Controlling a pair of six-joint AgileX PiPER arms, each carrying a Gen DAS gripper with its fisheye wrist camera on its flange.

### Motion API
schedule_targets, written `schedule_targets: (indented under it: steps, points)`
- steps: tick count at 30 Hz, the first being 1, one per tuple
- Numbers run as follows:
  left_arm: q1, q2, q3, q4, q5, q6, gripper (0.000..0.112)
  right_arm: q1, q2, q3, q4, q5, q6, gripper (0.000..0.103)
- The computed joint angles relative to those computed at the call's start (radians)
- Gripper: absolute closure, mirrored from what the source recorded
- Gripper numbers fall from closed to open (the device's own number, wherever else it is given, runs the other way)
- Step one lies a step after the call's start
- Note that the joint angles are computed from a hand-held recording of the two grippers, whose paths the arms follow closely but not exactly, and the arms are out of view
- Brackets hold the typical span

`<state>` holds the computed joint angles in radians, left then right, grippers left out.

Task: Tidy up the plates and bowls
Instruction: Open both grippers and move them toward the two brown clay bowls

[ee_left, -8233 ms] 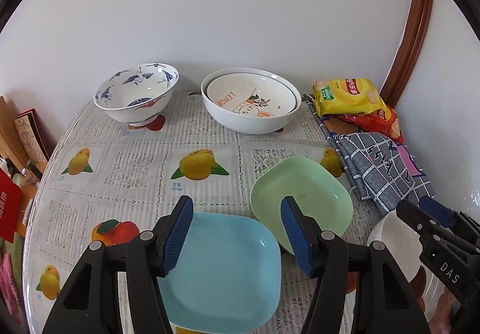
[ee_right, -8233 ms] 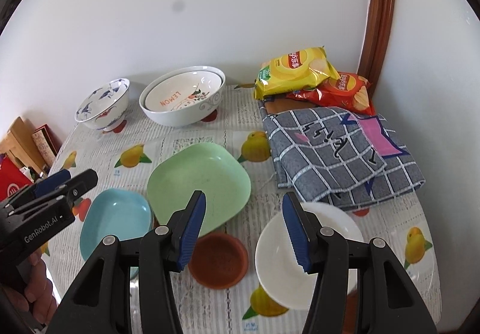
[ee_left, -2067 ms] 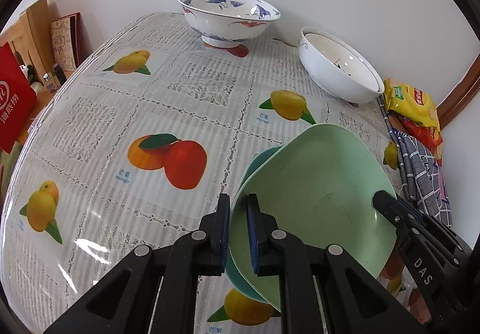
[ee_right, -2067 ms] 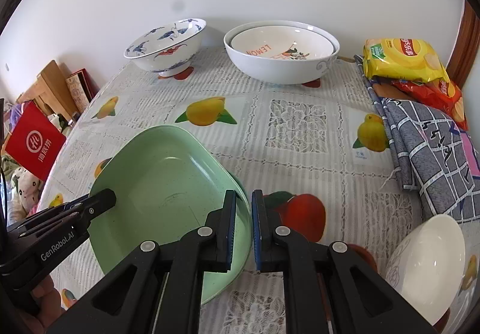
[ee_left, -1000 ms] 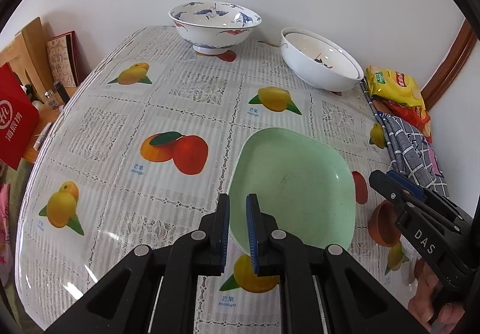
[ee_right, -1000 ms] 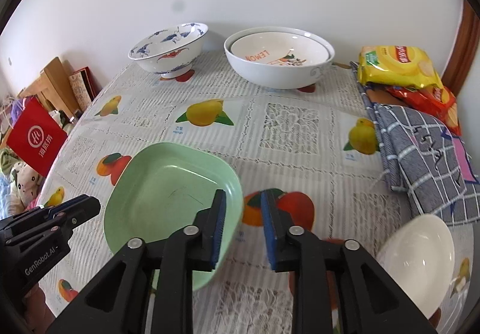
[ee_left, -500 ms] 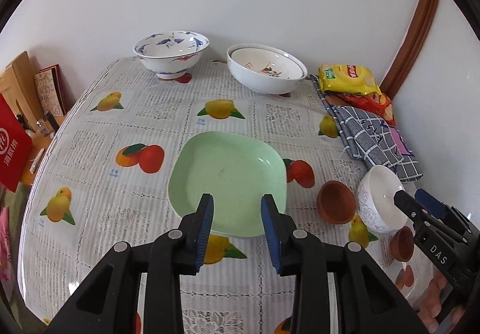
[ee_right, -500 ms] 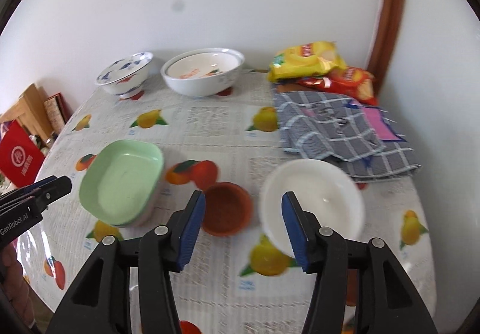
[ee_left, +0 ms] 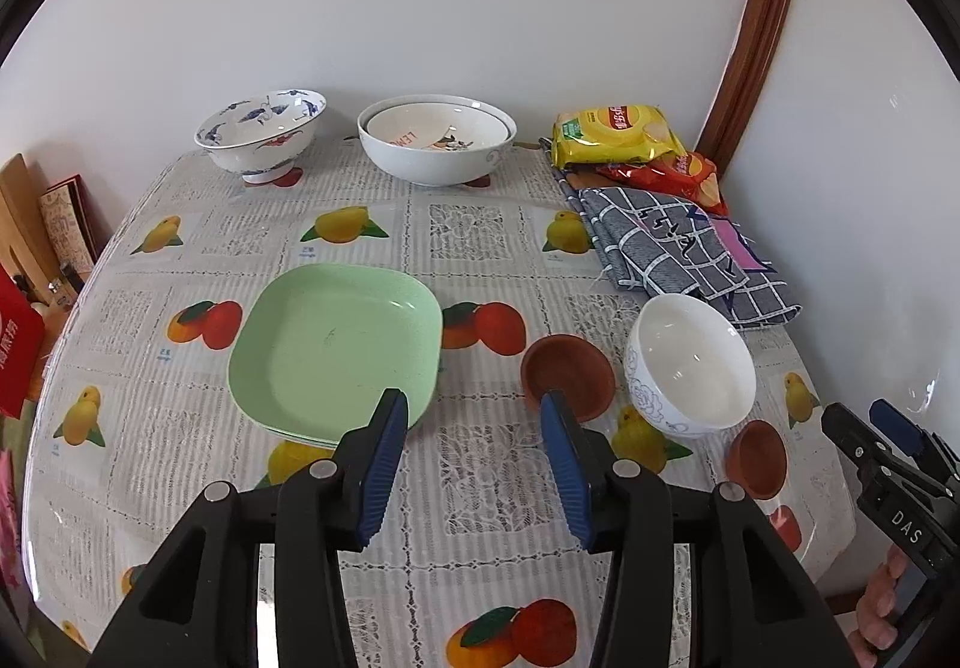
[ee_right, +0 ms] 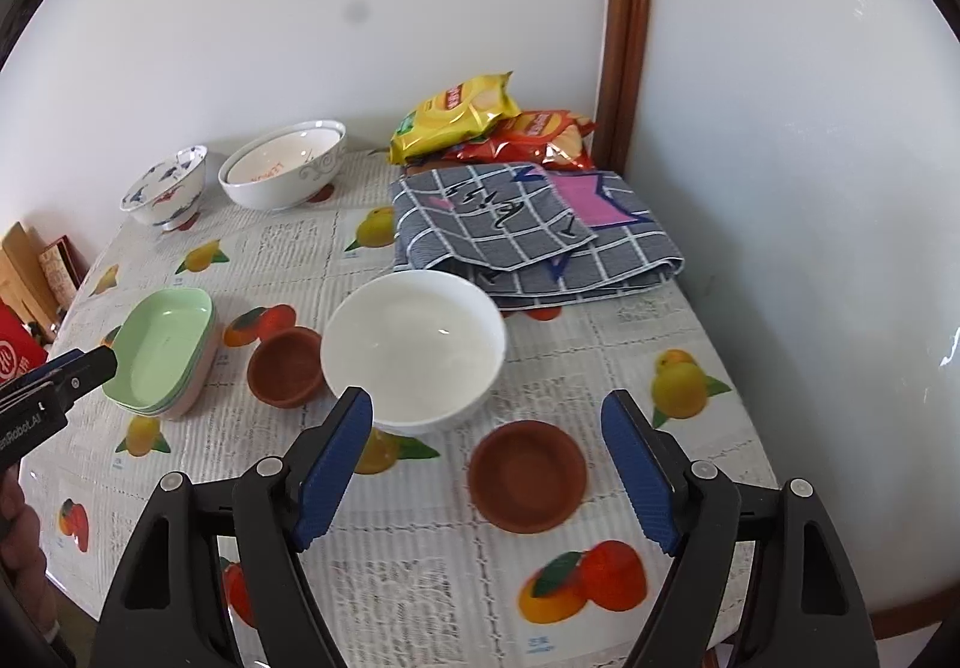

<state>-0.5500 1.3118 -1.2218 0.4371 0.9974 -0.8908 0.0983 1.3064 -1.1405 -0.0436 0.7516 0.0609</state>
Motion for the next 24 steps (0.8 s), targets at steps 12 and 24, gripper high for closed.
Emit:
schedule_targets:
  steps: [12,24]
  points:
    - [-0.094,0.051,-0.007,0.058,-0.011,-0.065,0.068,-0.275,-0.036,0.116,0.304,-0.017,-0.316,0.025]
    - [-0.032,0.133,-0.013,-0.046,-0.097,-0.005,0.068,-0.340,0.055,0.131,0.372,-0.016,-0.400,0.025]
